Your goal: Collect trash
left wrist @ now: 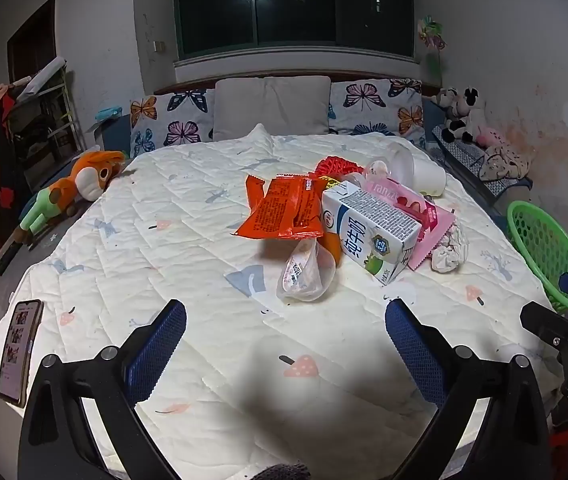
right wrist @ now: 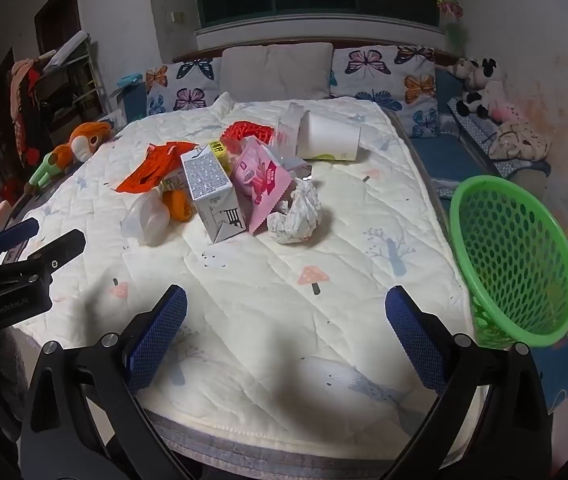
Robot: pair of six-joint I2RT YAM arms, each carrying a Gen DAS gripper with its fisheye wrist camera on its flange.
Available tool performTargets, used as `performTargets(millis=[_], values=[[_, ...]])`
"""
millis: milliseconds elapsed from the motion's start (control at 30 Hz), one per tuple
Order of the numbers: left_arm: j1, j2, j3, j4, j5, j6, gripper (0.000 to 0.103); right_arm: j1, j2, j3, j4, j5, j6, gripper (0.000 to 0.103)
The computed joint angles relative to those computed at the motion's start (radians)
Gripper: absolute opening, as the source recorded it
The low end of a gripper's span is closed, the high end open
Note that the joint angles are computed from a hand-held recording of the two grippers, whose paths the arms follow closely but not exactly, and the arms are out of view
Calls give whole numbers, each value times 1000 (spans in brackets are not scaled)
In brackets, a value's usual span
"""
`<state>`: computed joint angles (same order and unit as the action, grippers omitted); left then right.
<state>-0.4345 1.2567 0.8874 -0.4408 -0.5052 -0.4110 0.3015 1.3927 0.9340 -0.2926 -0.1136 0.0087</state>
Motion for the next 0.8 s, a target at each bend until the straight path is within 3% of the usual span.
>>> performTargets(millis=[800], values=[[-6, 30, -3, 18, -1, -14, 97, 4, 41, 24, 5, -3, 3, 98]])
